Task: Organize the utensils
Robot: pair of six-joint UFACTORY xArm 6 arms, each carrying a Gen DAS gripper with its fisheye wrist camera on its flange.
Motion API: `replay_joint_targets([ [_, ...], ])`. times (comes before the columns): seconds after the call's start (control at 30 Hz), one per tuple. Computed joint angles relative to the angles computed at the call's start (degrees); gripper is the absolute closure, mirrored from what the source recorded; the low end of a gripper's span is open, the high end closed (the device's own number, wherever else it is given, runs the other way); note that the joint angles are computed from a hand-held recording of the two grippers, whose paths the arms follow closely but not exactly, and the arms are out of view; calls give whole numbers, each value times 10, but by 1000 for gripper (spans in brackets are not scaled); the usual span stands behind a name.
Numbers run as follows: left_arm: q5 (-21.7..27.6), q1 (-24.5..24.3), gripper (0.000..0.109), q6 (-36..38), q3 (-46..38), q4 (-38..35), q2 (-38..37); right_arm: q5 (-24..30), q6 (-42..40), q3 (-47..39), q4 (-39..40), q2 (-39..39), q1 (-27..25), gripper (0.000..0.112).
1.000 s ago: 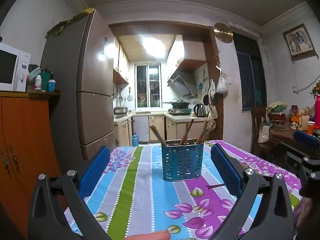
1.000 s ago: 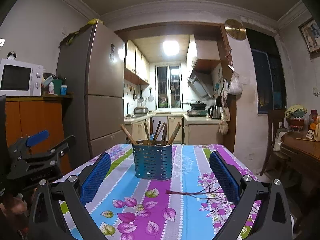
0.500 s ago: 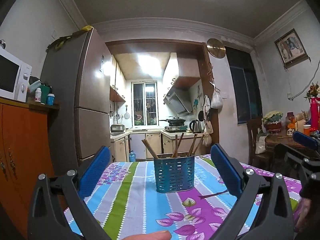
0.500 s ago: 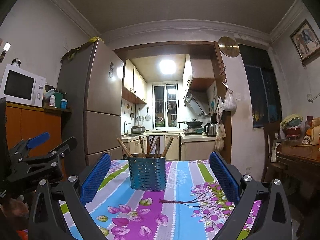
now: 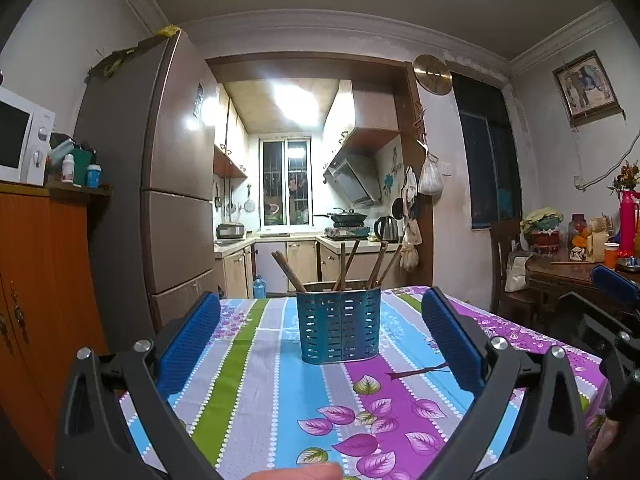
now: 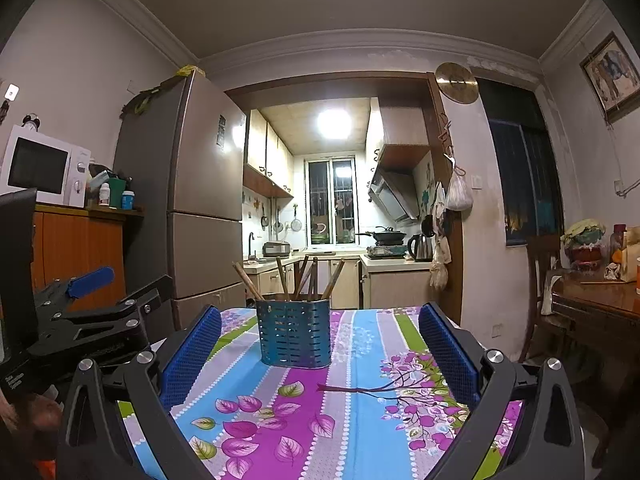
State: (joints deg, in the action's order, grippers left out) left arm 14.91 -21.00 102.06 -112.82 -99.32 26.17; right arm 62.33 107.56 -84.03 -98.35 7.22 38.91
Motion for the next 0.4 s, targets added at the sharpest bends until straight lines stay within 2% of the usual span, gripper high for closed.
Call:
replay_joint_targets([
  [0.07, -7, -3, 11, -13, -6, 19, 7, -3, -1, 0, 3, 0, -2, 14],
  [0.17, -11, -6, 11, -84, -22, 90, 23, -7, -4, -2, 8, 1, -4, 14],
  [0.23, -10, -5, 11, -157, -32, 159, 36, -9, -7, -5, 9, 3, -5, 14],
  [0.4, -18, -8, 11, -169, -33, 174, 41, -11, -11, -6, 12, 3, -8, 14],
])
